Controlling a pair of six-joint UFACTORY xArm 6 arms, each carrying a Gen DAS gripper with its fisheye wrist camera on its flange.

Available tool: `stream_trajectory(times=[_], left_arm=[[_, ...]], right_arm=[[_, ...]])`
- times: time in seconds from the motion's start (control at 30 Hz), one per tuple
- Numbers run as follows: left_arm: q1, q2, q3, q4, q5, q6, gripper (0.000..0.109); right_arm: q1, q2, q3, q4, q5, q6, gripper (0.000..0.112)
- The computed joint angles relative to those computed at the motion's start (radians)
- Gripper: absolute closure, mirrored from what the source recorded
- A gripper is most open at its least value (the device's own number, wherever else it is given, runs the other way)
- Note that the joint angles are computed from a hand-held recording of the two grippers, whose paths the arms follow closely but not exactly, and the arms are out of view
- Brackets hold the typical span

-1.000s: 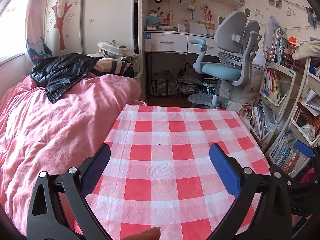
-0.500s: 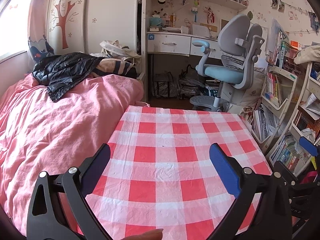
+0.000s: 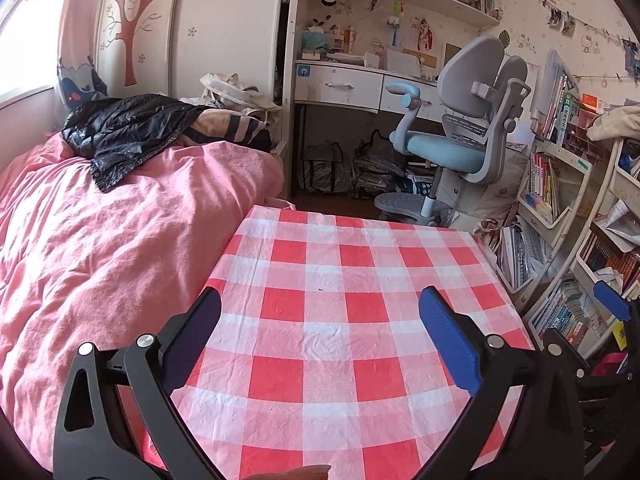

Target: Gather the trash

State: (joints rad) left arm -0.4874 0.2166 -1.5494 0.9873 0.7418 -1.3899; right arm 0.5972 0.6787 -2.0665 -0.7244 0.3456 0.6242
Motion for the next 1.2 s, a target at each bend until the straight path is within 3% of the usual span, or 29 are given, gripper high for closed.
stream_trajectory(times=[1.2], left_arm=[[0.004,0.030,-0.012,-0.002,0.002,0.017,0.013]], right_arm=[[-0.003,-0.013,0.019,0.029,-0.040,-0.030,0.017]])
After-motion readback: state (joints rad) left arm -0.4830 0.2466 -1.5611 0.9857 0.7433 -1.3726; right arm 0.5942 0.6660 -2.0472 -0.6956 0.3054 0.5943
